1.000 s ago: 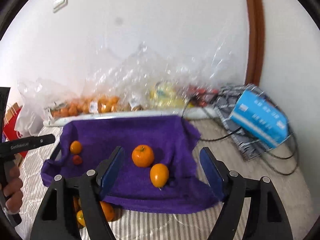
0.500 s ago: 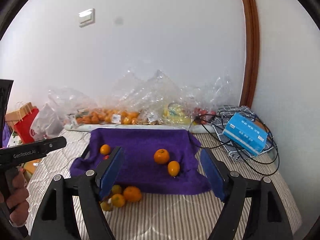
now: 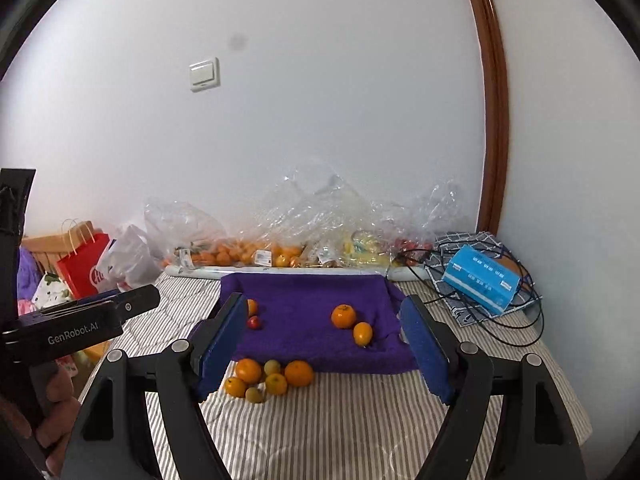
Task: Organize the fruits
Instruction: 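Withdraw both tools back from the purple towel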
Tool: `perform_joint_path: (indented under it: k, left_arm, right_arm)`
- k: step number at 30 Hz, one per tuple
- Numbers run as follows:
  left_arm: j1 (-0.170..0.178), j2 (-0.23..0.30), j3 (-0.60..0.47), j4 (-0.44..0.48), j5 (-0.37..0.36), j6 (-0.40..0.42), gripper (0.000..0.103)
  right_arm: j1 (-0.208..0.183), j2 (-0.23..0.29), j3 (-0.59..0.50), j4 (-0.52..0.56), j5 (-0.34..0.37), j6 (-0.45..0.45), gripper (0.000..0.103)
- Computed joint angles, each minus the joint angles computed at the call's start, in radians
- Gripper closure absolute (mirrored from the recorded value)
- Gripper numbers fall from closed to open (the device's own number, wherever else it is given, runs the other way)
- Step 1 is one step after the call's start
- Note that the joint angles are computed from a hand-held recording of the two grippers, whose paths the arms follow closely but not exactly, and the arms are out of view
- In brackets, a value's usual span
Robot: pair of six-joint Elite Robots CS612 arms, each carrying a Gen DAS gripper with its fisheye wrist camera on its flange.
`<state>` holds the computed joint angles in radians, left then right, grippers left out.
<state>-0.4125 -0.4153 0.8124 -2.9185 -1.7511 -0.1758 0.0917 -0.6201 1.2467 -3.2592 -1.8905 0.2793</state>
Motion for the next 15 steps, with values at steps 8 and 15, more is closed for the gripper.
perform_joint_path:
  k: [8, 15]
  left_arm:
    - [-0.015, -0.033, 0.089, -0.075, 0.010, 0.035, 0.040]
    - [-0.016, -0.023, 0.080, -0.048, 0.042, 0.015, 0.040]
  right_arm:
    - [0.003, -0.025, 0.055, -0.019, 0.034, -0.017, 0.025]
    - [-0.015, -0.024, 0.078, -0.005, 0.126, 0.011, 0.025]
